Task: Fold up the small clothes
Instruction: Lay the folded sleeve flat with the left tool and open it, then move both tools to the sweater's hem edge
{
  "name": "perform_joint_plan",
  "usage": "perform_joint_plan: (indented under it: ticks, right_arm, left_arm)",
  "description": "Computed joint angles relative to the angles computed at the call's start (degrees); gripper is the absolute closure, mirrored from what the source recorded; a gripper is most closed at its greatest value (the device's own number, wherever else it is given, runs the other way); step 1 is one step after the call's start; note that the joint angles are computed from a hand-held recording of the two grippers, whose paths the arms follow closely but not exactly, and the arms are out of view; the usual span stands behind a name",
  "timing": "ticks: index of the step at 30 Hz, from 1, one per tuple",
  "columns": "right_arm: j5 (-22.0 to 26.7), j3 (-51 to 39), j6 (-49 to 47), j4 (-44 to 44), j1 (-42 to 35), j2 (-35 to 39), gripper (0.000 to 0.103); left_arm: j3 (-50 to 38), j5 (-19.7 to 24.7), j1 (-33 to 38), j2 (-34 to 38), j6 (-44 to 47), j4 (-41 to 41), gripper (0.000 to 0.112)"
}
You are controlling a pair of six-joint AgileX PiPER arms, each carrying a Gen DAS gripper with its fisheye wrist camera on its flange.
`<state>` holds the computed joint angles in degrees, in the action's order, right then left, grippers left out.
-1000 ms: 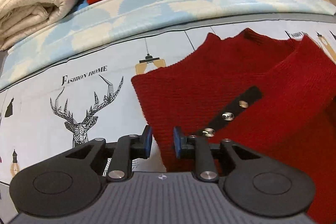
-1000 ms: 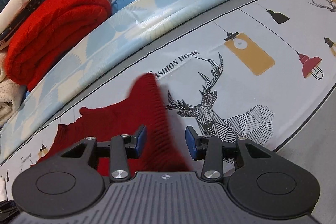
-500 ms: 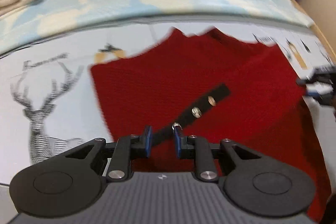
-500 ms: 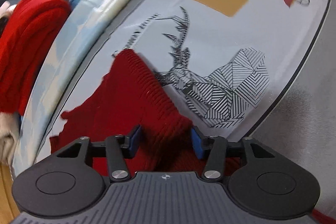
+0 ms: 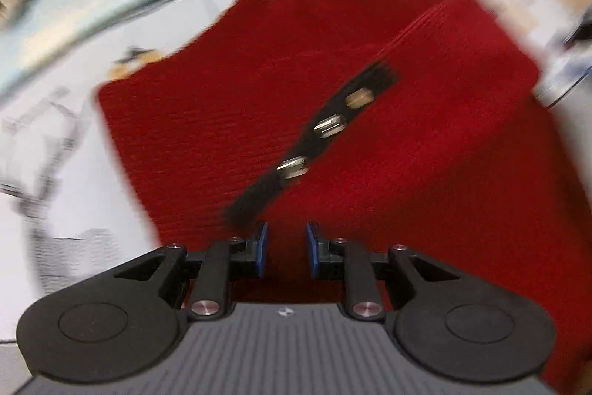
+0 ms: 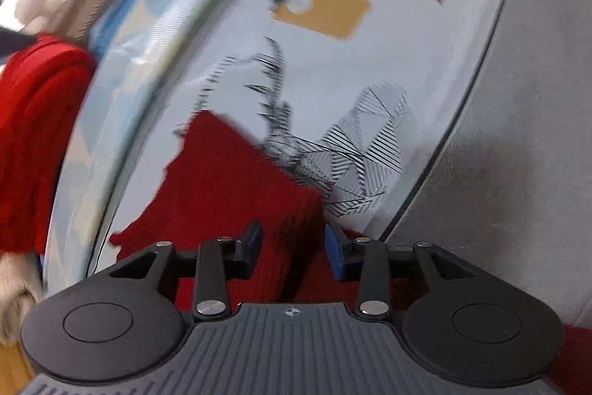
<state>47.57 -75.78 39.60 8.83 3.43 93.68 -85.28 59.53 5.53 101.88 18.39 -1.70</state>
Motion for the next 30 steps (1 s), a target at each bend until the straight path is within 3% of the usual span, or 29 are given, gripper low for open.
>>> perform_joint_plan:
  ticks: [2,5,9,10,12,16,19,24,26,30]
  right_arm:
    - [-3.7,0.7,-6.7,1.8,1.0,-0.2,0.060]
    - [-1.9,-3.3,-20.0,10.2,-0.5,6.0,0.053]
    - [-0.1,-1.9,-20.4,15.7,-4.3,8.9,0.059]
    - [0.3,-2.4,-20.8,15.9,-4.6,9.1,0.059]
    - [0.8,-3.0,-21.5,16.0,-4.8,9.3,0.059]
    - [0.3,-2.5,-21.7,15.4,-4.0,8.3,0.059]
    - [-1.7,-0.6,-25.4,14.6,-2.4,4.5,0.057]
    - [-8.3,5.6,-31.6,8.6,1.5,-7.3,0.057]
    - [-10.2,8.5,-34.8,8.5,1.6,-12.9,0.057]
    - [-8.1,13.1,-45.5,11.0,-1.3,-23.4,0.057]
  left_arm:
    - [-1.4,0.9,0.3,0.6,-1.9,-0.4,0.082]
    - [-1.4,-0.8,0.5,-0.5,-2.1,-1.3,0.082]
    - [-1.5,-0.6,0.7,0.1,-2.2,-2.4,0.081]
    - [-1.9,0.2,0.4,1.0,-3.0,-0.8,0.079]
    - [-1.9,0.4,0.1,1.5,-4.5,1.7,0.062]
    - [-2.8,0.9,0.1,-1.2,-5.8,1.7,0.060]
    - [-0.1,-2.4,0.2,-6.5,-7.0,0.7,0.059]
    - [9.0,-10.0,-0.6,-18.3,-12.8,4.8,0.035]
    - [10.4,-8.8,-1.7,-22.2,-18.0,9.4,0.028]
    - [9.9,-0.4,-2.7,-30.3,-25.9,10.8,0.028]
